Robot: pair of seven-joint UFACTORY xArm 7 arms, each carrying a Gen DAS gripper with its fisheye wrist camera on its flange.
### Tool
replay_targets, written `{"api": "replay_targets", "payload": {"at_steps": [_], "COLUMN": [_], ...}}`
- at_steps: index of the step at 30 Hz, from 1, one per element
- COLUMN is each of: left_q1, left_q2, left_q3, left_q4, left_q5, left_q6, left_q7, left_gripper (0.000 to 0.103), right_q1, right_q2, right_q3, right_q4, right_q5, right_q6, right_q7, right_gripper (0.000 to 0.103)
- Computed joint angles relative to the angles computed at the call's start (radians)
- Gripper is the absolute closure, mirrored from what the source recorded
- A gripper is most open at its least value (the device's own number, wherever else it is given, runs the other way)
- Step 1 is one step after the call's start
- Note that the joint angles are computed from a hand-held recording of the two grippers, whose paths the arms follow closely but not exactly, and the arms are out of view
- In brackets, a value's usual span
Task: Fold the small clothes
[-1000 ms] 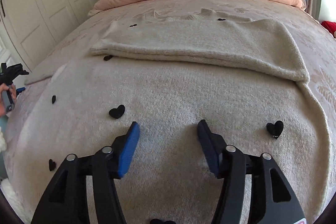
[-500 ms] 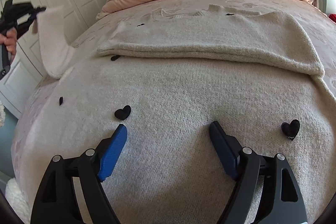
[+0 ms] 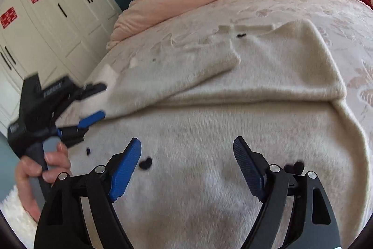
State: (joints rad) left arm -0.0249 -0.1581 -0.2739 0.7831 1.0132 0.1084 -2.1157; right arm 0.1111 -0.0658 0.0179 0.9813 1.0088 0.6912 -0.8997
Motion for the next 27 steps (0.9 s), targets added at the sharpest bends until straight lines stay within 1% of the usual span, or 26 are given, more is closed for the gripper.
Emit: {"api": "replay_targets", "payload": {"at_steps": [2, 3, 4, 5, 7, 8, 9, 10, 11, 13, 15, 16, 17, 18, 19, 21, 22, 23, 24, 25, 26, 27], "left_q1": [0.011, 0.030, 0.031, 0.039, 0.061, 0.087, 0.139, 0.191, 0.221, 0.269, 0.252, 0.264, 0.273, 0.261, 0.248, 0.214, 0.228, 0.260, 0.326, 0.375, 0.425, 0.451], "left_q2": [-0.076, -0.098, -0.133, -0.142, -0.166, -0.175, -0.188, -0.208, -0.214, -0.221, -0.248, -0.272, -0.294, -0.296, -0.284, -0.230, -0.207, -0.188, -0.175, -0.177, -0.186, -0.190], "left_q3": [0.041, 0.059, 0.090, 0.116, 0.137, 0.123, 0.090, 0.051, 0.028, -0.025, -0.027, -0.048, -0.068, -0.066, -0.057, -0.021, -0.025, -0.045, -0.093, -0.128, -0.166, -0.182], "left_q4": [-0.067, -0.097, -0.145, -0.173, -0.225, -0.242, -0.262, -0.281, -0.291, -0.299, -0.307, -0.317, -0.331, -0.336, -0.341, -0.333, -0.324, -0.314, -0.304, -0.294, -0.285, -0.274], "left_q5": [-0.058, -0.086, -0.139, -0.180, -0.246, -0.256, -0.252, -0.252, -0.262, -0.291, -0.329, -0.344, -0.361, -0.382, -0.400, -0.436, -0.450, -0.461, -0.467, -0.476, -0.484, -0.487], "left_q6": [0.043, 0.032, 0.015, -0.014, -0.047, -0.069, -0.100, -0.125, -0.146, -0.175, -0.165, -0.169, -0.174, -0.170, -0.184, -0.199, -0.209, -0.225, -0.253, -0.254, -0.253, -0.244], "left_q7": [0.053, 0.067, 0.092, 0.107, 0.106, 0.090, 0.055, 0.022, 0.008, -0.017, -0.009, -0.014, -0.023, -0.019, -0.011, 0.017, 0.024, 0.031, 0.039, 0.050, 0.063, 0.084], "left_gripper": [0.034, 0.034, 0.034, 0.034, 0.034, 0.034, 0.034, 0.034, 0.034, 0.034, 0.034, 0.033, 0.031, 0.028, 0.028, 0.028, 0.029, 0.036, 0.049, 0.056, 0.069, 0.078], "right_q1": [-0.007, -0.014, -0.023, -0.028, -0.017, -0.010, -0.002, 0.003, 0.007, 0.002, -0.011, -0.018, -0.026, -0.030, -0.036, -0.060, -0.073, -0.087, -0.105, -0.119, -0.129, -0.133], "right_q2": [0.084, 0.139, 0.193, 0.242, 0.321, 0.356, 0.380, 0.395, 0.396, 0.406, 0.415, 0.415, 0.419, 0.432, 0.438, 0.431, 0.420, 0.405, 0.386, 0.359, 0.326, 0.298], "right_q3": [0.003, 0.008, 0.016, 0.027, 0.042, 0.046, 0.052, 0.061, 0.073, 0.098, 0.120, 0.131, 0.141, 0.147, 0.153, 0.183, 0.200, 0.214, 0.226, 0.232, 0.231, 0.225], "right_q4": [0.114, 0.180, 0.243, 0.294, 0.372, 0.407, 0.428, 0.441, 0.434, 0.445, 0.460, 0.460, 0.465, 0.481, 0.494, 0.510, 0.523, 0.539, 0.553, 0.560, 0.555, 0.541], "right_q5": [-0.050, -0.070, -0.075, -0.102, -0.201, -0.248, -0.288, -0.314, -0.330, -0.362, -0.382, -0.382, -0.379, -0.383, -0.381, -0.320, -0.277, -0.226, -0.162, -0.096, -0.041, 0.002], "right_q6": [0.007, 0.023, 0.044, 0.045, 0.017, 0.015, 0.009, -0.003, -0.035, -0.052, -0.045, -0.047, -0.041, -0.024, -0.007, 0.001, 0.005, 0.011, 0.021, 0.024, 0.013, -0.010], "right_q7": [0.122, 0.190, 0.241, 0.305, 0.438, 0.501, 0.549, 0.577, 0.587, 0.600, 0.622, 0.624, 0.620, 0.622, 0.627, 0.588, 0.549, 0.506, 0.454, 0.393, 0.324, 0.259], "right_gripper": [0.024, 0.024, 0.024, 0.024, 0.024, 0.024, 0.022, 0.022, 0.023, 0.033, 0.048, 0.055, 0.077, 0.094, 0.094, 0.095, 0.095, 0.096, 0.096, 0.096, 0.096, 0.096]}}
